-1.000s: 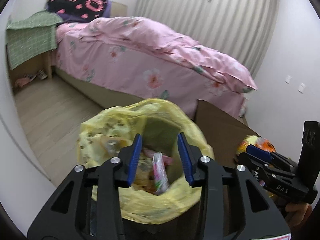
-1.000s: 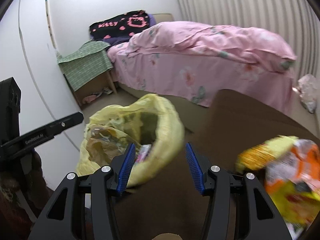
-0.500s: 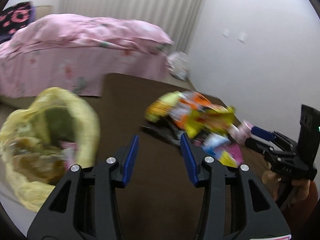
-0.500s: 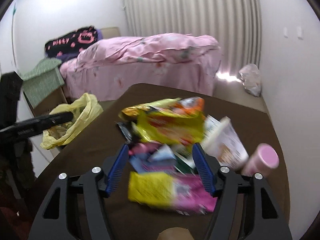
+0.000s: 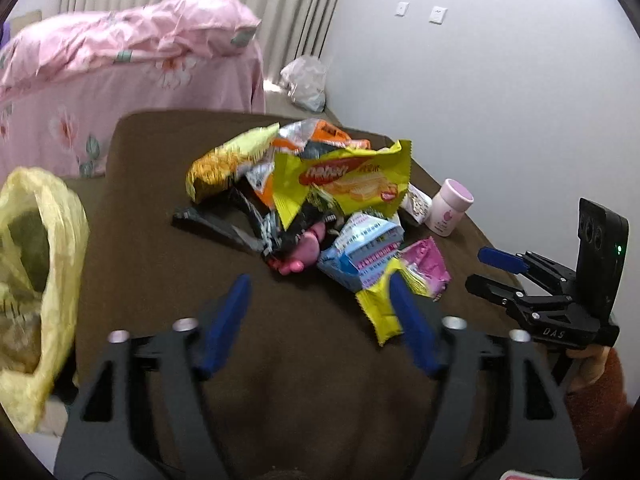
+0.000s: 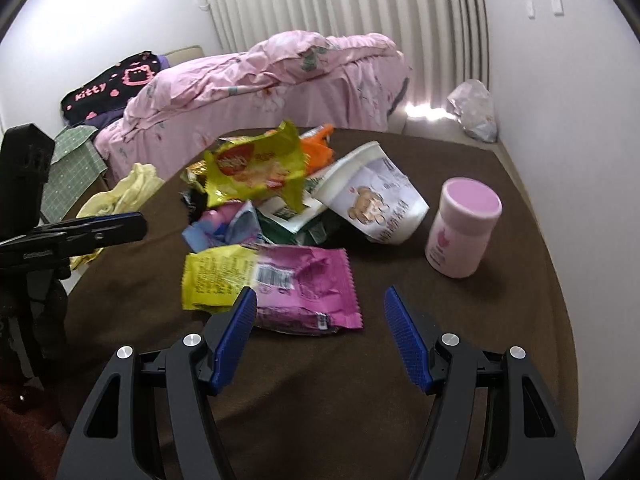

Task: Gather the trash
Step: 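Grasp the white paper cup with the right gripper while the left gripper approaches the yellow-pink wrapper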

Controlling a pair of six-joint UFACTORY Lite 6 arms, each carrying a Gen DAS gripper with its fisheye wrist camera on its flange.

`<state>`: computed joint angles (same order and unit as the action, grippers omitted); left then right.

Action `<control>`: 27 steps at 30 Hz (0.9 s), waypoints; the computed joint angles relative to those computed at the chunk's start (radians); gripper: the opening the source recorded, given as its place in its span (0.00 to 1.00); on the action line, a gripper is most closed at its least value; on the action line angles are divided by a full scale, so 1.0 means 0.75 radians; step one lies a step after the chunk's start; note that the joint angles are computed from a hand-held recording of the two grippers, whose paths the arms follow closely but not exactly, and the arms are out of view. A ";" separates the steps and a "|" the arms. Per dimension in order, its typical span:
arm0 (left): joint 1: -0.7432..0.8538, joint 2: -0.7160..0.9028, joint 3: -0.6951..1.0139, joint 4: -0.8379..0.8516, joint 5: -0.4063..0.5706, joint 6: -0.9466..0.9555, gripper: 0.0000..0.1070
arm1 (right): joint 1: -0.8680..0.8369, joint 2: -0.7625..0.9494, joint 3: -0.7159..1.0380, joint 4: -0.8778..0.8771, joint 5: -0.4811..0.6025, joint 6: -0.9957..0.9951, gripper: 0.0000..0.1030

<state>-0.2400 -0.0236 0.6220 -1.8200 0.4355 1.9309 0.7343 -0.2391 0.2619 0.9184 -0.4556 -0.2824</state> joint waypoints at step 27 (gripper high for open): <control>0.191 0.107 0.103 0.014 0.134 -0.047 0.68 | -0.150 0.816 0.790 0.531 -0.300 -1.168 0.26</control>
